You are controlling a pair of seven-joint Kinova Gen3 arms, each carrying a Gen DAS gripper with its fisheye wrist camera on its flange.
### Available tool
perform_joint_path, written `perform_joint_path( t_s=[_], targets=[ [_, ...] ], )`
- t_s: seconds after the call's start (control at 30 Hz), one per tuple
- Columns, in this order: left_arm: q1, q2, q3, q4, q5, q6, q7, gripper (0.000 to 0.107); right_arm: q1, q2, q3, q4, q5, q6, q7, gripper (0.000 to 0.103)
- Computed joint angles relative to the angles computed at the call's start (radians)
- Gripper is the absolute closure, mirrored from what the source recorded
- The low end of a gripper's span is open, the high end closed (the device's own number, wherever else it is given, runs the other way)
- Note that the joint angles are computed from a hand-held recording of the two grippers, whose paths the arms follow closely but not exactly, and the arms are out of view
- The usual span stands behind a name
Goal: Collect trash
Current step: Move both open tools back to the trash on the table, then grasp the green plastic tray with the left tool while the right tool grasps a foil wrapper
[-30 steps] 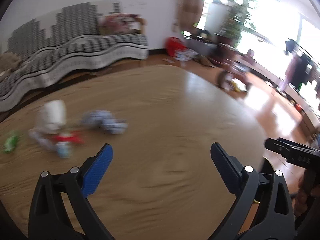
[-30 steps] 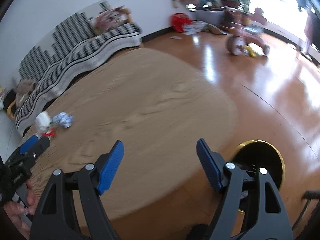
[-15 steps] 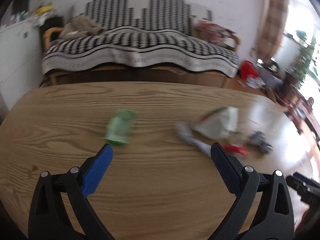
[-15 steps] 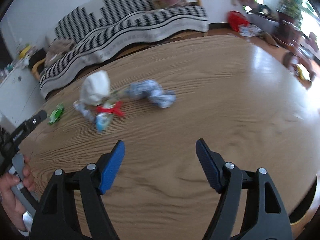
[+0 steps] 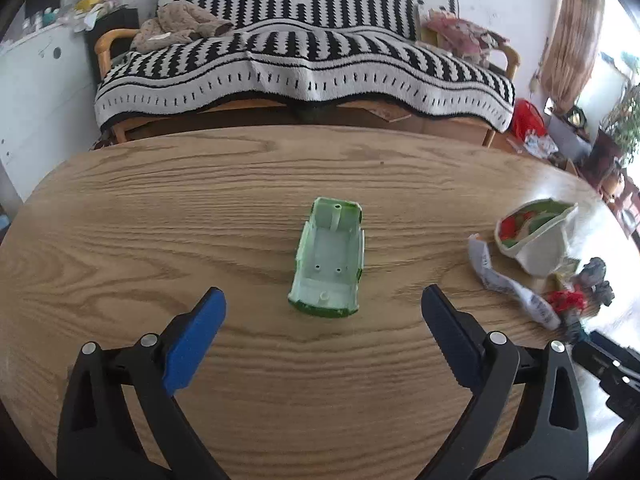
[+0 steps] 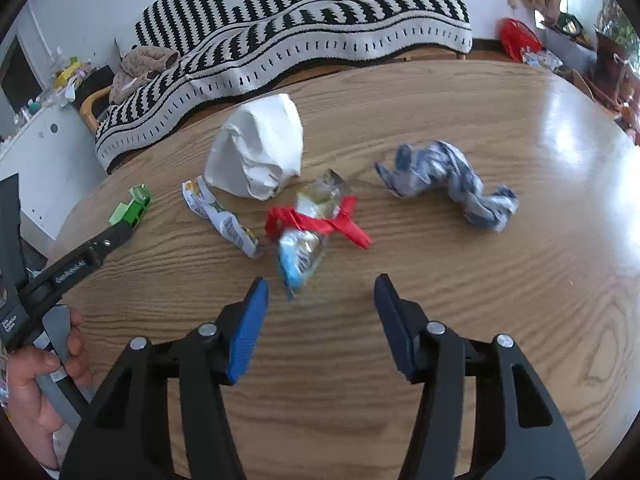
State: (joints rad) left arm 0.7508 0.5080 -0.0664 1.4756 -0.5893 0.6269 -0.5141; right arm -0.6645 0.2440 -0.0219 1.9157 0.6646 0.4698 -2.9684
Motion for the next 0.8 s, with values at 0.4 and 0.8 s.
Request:
perform_joint_path(
  t_s=[0.4,0.8],
  targets=[
    [-0.019,0.051,0.020,-0.091,0.067,0.067,-0.133,0.075,-0.012,0.020,-0.002,-0.026,0.023,0.036,0.059,0.096],
    [0.052,-0.013,0.040,-0.091,0.021,0.091,-0.086,0.075,-0.011,-0.177,-0.101,0.094,0.137,0.143,-0.077,0.097]
  ],
)
